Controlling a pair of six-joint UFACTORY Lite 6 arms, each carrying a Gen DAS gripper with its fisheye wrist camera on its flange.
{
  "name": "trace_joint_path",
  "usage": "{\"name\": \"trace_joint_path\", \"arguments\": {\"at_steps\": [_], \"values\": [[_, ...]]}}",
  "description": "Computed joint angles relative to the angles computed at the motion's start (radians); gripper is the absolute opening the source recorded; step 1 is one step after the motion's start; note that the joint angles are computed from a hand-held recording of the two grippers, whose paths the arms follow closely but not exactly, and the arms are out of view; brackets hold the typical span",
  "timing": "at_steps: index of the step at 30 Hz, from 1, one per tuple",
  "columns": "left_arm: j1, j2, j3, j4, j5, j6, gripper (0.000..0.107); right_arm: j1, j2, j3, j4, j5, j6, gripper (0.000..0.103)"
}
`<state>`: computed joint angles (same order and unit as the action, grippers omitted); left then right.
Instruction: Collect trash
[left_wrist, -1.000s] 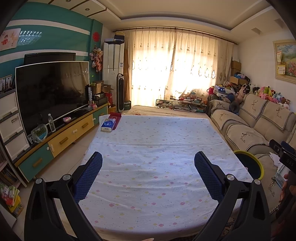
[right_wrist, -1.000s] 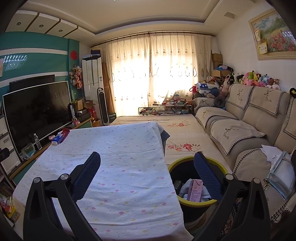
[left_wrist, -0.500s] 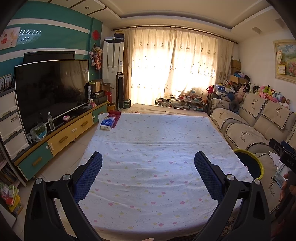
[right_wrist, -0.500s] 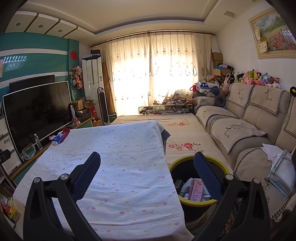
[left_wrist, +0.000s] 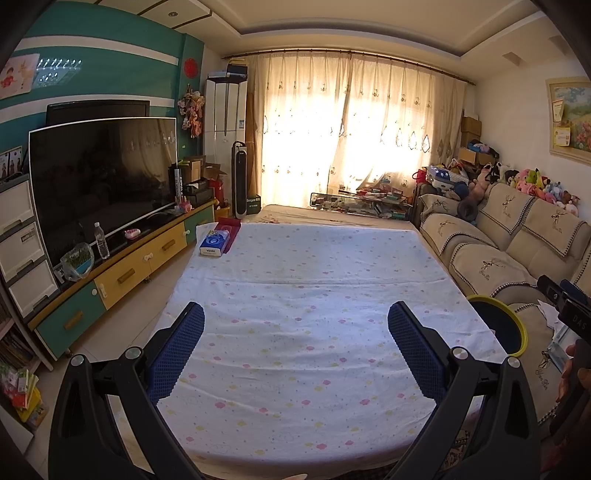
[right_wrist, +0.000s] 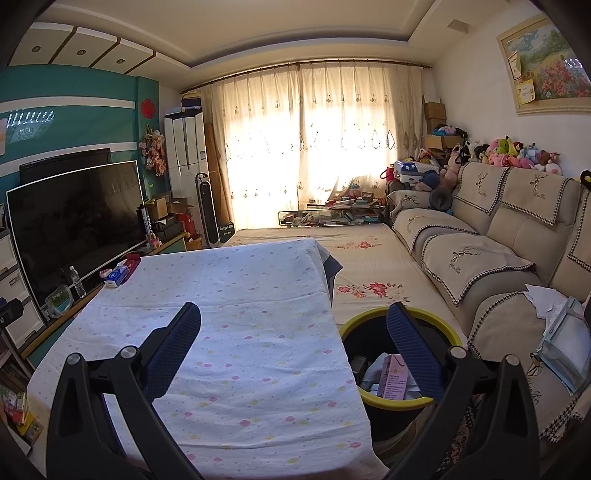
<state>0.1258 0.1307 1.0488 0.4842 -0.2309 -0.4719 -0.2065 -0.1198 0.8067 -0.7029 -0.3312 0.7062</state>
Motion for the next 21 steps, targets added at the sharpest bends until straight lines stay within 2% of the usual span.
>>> {"name": "trace_joint_path", "arguments": {"at_steps": [21], "values": [[-0.006,0.006,-0.004,-0.012,-0.004,0.007,0.098,-0.001,0.012,-0.001,0.003,-0.007,-0.004,0.096]]}}
